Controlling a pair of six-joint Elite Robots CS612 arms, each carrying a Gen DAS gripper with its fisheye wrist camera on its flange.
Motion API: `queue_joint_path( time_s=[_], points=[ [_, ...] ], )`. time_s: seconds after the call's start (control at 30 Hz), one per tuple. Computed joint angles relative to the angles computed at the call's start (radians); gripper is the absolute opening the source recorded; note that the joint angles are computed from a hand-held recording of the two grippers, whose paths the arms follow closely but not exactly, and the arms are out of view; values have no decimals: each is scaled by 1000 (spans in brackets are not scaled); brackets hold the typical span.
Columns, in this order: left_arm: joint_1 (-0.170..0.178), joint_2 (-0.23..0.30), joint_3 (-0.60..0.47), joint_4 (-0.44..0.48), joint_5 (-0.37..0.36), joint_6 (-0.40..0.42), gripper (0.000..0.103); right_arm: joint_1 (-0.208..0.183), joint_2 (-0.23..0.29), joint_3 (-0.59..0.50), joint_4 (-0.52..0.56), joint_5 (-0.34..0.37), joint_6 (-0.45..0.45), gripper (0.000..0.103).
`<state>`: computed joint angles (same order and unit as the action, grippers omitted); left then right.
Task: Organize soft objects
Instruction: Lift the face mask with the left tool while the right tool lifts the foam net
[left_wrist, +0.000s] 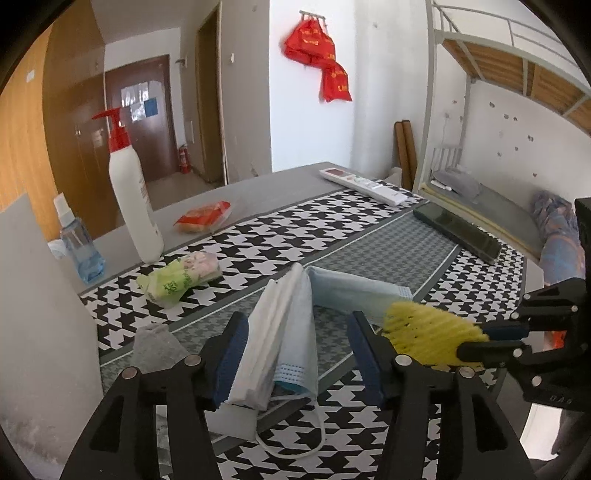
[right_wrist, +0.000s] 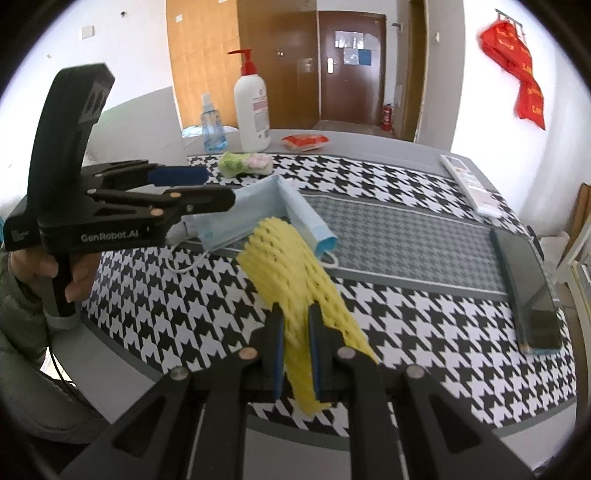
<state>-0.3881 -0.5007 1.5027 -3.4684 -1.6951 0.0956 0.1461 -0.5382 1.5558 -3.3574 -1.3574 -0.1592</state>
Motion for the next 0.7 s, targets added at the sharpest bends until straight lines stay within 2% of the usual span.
queue_joint_path(
  time_s=[0.23, 0.3, 0.37, 0.43, 0.7],
  points=[
    [-15, 3, -8, 20, 8, 24, 58, -11, -1, 21, -28, 8, 41, 15],
    [-18, 4, -11, 28, 25, 22, 54, -12, -3, 27, -33, 8, 41, 15],
    [-20, 5, -16, 51, 38, 21, 40, -14, -3, 31, -39, 11, 41, 15],
    [-21, 4, -18, 70, 49, 18, 35, -14, -4, 32, -41, 10, 44, 15],
    [-21, 9, -33, 140, 58, 15, 35, -13, -4, 35, -44, 6, 41, 15]
  ],
)
